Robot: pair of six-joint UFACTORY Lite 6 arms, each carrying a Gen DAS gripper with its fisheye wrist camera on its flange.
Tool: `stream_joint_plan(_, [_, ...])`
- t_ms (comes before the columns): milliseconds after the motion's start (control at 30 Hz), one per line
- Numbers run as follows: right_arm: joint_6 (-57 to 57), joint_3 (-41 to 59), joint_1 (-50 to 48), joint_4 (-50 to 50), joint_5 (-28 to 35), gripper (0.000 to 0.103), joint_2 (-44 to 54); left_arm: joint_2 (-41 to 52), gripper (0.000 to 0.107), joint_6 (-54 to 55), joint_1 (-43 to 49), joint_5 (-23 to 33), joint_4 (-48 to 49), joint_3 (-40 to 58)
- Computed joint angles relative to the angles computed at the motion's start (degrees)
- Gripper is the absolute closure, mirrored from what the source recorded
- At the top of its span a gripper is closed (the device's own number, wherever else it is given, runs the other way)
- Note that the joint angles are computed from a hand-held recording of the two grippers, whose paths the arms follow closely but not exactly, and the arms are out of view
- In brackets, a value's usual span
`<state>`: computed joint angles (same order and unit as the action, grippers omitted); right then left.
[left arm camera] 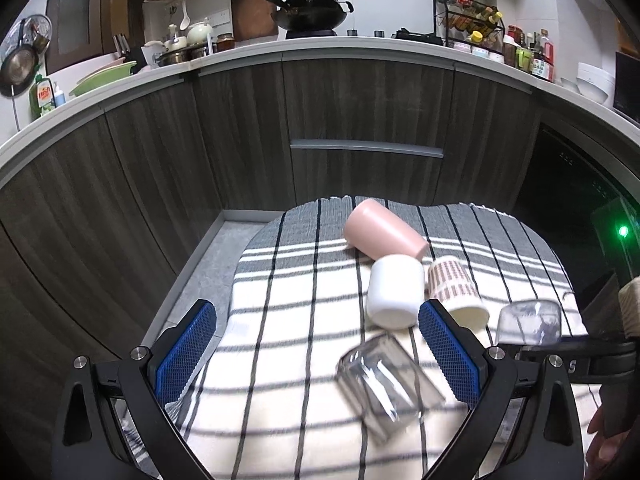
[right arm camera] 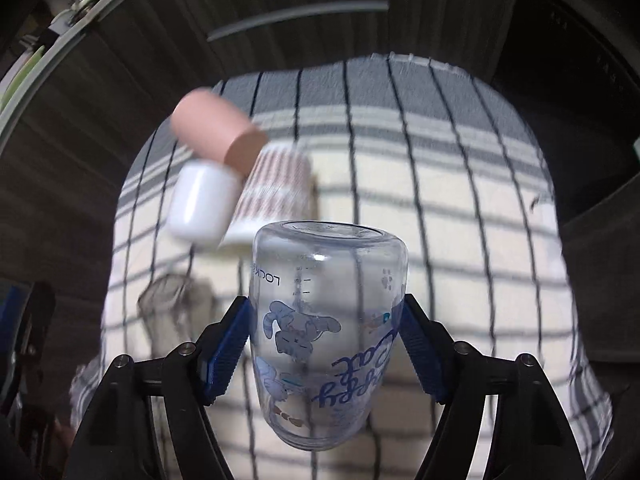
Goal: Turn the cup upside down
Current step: 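Lift the clear cup with the right tool and rotate it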
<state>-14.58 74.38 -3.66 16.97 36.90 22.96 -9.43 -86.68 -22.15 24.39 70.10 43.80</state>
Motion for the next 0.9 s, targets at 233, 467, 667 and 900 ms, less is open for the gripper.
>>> stream_joint_plan(233, [-5.3, -12.9, -0.5, 6.0, 3.0, 0.030, -7.1, -9.9, 0.004, 4.0, -3.7, 4.0, -5.9, -8.0])
stream_joint_plan(467, [-8.9, -17.6, -1.3, 10.6, 1.3, 0.030, -4.2, -10.8, 0.004, 1.7, -5.2, 4.8, -6.1, -11.8])
stream_joint_plan(667, [-9.2, -17.1, -1.5, 10.5, 0.1, 0.029, -3.8, -10.4, 0.004, -0.5, -6.5, 5.0, -4.8, -12.7])
stream_joint_plan(900, [-9.5, -19.3, -1.6, 9.9, -1.0, 0.017, -6.9, -11.2, 0.004, 0.3, -9.1, 7.3, -6.4, -12.3])
